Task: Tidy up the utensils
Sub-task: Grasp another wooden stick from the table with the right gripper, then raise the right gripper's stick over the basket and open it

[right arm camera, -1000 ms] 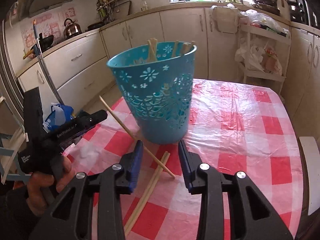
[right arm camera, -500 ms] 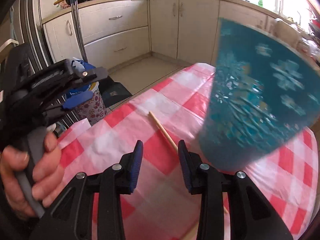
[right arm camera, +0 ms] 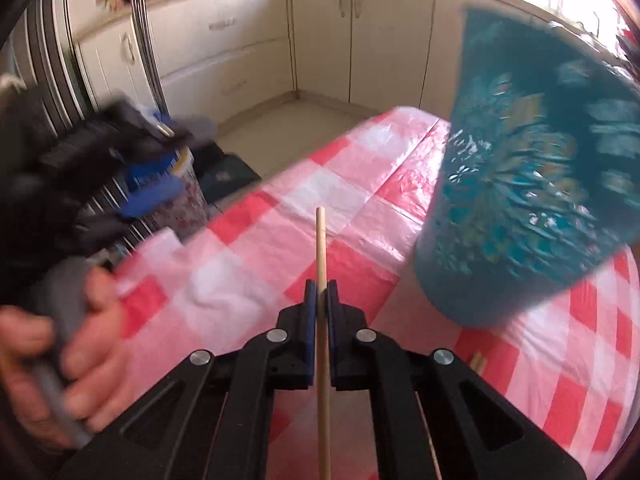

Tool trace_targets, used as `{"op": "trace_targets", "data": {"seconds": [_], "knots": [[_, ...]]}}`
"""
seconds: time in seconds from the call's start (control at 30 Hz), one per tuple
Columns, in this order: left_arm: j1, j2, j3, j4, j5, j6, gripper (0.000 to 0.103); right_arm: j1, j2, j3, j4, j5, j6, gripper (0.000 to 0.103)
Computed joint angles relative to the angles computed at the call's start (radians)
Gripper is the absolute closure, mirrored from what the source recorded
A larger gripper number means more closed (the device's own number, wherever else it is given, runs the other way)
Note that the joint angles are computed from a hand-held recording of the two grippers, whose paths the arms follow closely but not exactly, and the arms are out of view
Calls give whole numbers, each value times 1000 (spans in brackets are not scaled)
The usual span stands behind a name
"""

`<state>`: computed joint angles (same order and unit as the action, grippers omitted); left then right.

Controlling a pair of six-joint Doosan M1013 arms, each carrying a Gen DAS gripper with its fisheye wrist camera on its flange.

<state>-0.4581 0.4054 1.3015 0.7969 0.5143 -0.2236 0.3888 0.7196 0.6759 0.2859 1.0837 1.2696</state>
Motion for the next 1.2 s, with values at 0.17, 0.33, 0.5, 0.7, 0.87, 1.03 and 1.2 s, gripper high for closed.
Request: {"op": "trace_targets", "data": {"seconds": [0.17,0.33,0.5,0.7,0.87,1.03,1.2], "knots": [[-4,8,-17,-19,16,51,33,-55,-140,158,283,-205,-37,97],[-9,13,-31,-27,38,89,32,-82,-178,155,414,-526,-88,97],[-8,13,-31,-32,40,94,32,-76,-77,-7,196,-655,188,97],[-7,13,-28,-29,24,96,32,-63,64,-225,-159,-537,582,97],[-4,11,-23,-34,9,92,32,-63,145,-395,-196,-331,621,91],[-5,13,-25,-40,14,100,32,-74,45,-192,-99,-416,535,79],[-25,22,-50,14,75,129,32,-81,-113,85,19,-532,403,62]]}}
